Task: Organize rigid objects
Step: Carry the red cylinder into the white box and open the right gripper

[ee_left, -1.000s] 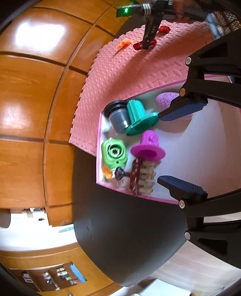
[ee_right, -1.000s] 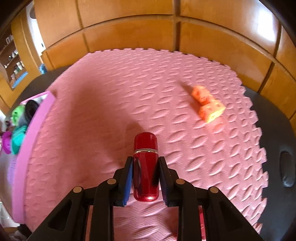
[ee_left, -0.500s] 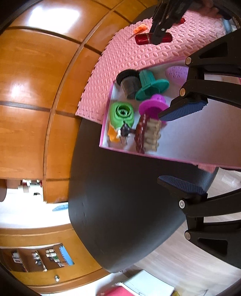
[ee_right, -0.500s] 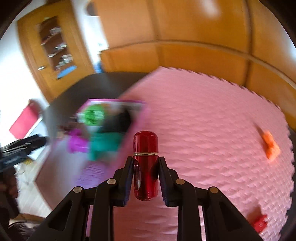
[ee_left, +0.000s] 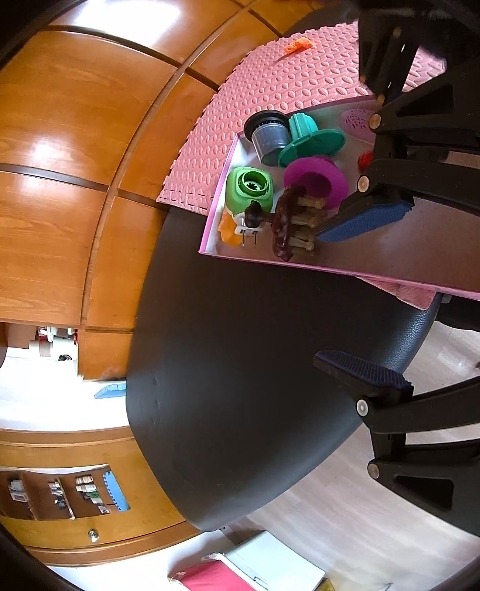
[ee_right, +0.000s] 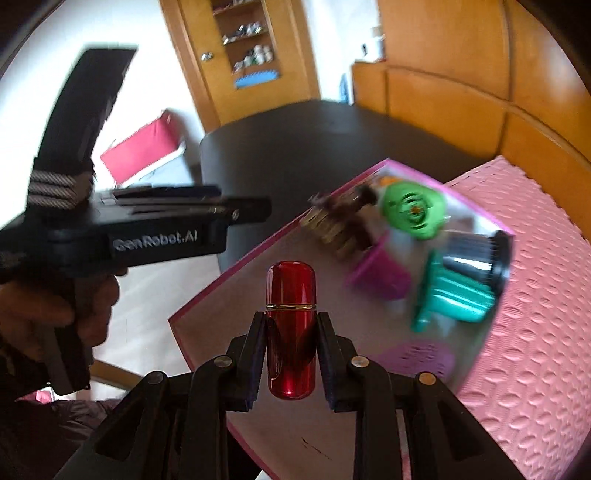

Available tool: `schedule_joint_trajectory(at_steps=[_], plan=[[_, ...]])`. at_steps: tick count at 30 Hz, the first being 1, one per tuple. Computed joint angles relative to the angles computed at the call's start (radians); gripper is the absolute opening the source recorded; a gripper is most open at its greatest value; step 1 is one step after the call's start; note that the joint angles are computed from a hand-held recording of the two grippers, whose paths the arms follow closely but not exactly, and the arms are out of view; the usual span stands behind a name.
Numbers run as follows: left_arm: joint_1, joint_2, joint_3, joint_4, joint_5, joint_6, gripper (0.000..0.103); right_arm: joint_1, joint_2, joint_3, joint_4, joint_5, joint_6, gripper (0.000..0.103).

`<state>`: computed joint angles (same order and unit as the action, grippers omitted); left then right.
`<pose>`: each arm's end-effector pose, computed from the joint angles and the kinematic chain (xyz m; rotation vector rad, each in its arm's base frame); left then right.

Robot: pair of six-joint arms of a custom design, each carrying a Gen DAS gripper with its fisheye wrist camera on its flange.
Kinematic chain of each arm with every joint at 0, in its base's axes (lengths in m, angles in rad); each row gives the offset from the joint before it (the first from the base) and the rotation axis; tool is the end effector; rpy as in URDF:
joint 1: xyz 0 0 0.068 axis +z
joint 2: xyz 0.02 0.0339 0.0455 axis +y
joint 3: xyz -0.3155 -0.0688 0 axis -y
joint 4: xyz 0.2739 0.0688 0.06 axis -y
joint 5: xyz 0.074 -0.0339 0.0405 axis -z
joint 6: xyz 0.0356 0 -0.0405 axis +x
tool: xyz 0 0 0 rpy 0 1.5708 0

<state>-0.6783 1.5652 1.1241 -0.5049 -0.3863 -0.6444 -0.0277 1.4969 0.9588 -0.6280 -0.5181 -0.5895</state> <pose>0.2841 -0.2117 0.2795 -0.1118 2.4211 -0.1065 0.3043 0.0092 0.2428 -0.8445 2.4241 0.4875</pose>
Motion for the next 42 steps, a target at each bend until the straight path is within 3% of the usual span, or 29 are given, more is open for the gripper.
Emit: schedule_joint_trajectory(at_steps=[5, 11, 19, 42], plan=[[-0.004, 0.0, -0.009, 0.008, 0.004, 0.006, 0.062, 0.039, 0.105, 0.011, 0.086, 0.127, 0.072, 0.026], [-0.013, 0.013, -0.009, 0.015, 0.01, 0.011, 0.062, 0.012, 0.103, -0.035, 0.23, 0.169, 0.16, 0.026], [-0.029, 0.018, -0.005, 0.016, 0.004, 0.018, 0.062, -0.014, 0.102, -0.013, 0.175, 0.133, 0.165, 0.038], [-0.085, 0.018, 0.013, 0.011, -0.052, 0.049, 0.062, -0.103, -0.099, -0.088, 0.221, 0.084, 0.248, 0.039]])
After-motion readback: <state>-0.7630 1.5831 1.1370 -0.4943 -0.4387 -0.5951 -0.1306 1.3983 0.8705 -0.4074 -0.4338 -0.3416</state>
